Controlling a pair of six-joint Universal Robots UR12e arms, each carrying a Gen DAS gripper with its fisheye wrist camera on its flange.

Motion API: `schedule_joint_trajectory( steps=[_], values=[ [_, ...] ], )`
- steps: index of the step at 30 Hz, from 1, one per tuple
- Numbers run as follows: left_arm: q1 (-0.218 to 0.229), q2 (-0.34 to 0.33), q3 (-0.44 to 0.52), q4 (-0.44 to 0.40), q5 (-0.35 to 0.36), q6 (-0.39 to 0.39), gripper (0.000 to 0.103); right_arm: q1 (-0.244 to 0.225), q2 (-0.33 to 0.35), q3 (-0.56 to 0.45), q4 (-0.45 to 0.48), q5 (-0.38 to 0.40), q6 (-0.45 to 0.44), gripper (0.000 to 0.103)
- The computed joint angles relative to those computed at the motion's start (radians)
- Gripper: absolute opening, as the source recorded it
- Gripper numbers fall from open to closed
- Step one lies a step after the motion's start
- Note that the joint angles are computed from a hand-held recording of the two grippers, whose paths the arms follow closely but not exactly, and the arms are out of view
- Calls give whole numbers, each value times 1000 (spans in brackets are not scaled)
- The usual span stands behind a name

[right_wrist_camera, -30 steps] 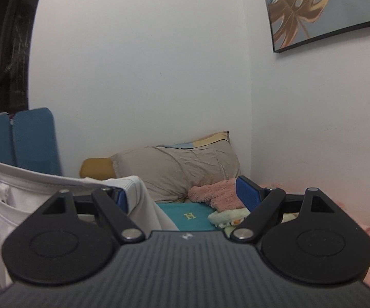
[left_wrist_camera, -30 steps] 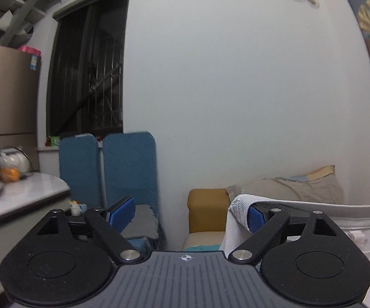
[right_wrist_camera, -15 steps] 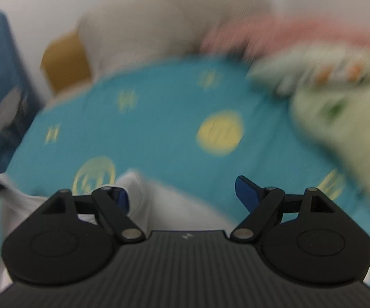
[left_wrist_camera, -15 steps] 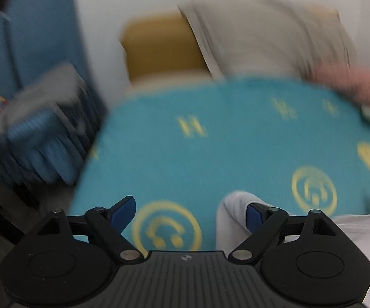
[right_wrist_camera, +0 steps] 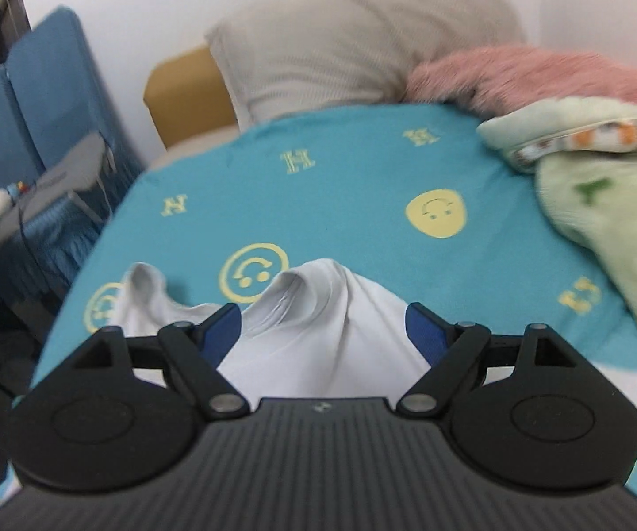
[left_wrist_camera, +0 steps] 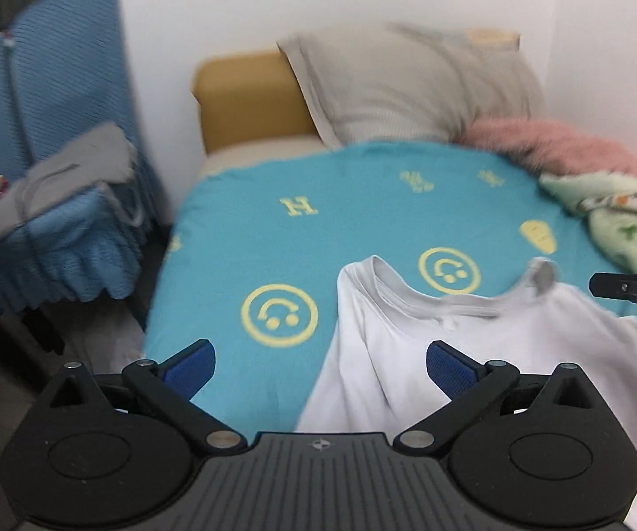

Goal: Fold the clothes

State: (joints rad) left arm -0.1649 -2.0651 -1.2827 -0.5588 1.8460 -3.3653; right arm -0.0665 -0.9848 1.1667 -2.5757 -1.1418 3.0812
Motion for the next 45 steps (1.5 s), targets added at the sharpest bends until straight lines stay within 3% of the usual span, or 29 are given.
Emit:
schedule_joint_trajectory(
  steps=[5, 11, 15, 17, 21, 26, 32, 39, 42, 45],
  values=[
    [-69, 152, -203, 112, 93, -127, 101, -37, -190, 259, -133, 23, 85, 83],
    [-159, 308, -406, 205, 180, -228, 96, -89, -410, 541, -236, 51, 65, 83],
    [-201, 389, -497, 214, 220, -299, 94, -130, -518, 643, -192, 102, 71, 83],
    [-211, 423, -541, 225, 224, -336, 93, -163, -552, 683, -220, 184, 108, 83],
    [-208, 461, -595, 215, 211, -405, 87, -190, -575, 705, -237, 247, 148, 83],
    [-161, 447, -614, 224, 126, -466, 76, -188, -563, 702, -277, 237, 170, 83],
    [-99, 376, -591, 279, 70, -491, 59, -185, -527, 691, -270, 247, 246, 83],
    [-25, 305, -569, 321, 13, -571, 51, -176, -476, 666, -213, 244, 297, 83],
    [4, 284, -569, 356, -41, -591, 36, -165, -455, 651, -178, 231, 310, 83],
    [16, 276, -555, 350, -92, -527, 19, -154, -437, 638, -147, 225, 312, 83]
  ],
)
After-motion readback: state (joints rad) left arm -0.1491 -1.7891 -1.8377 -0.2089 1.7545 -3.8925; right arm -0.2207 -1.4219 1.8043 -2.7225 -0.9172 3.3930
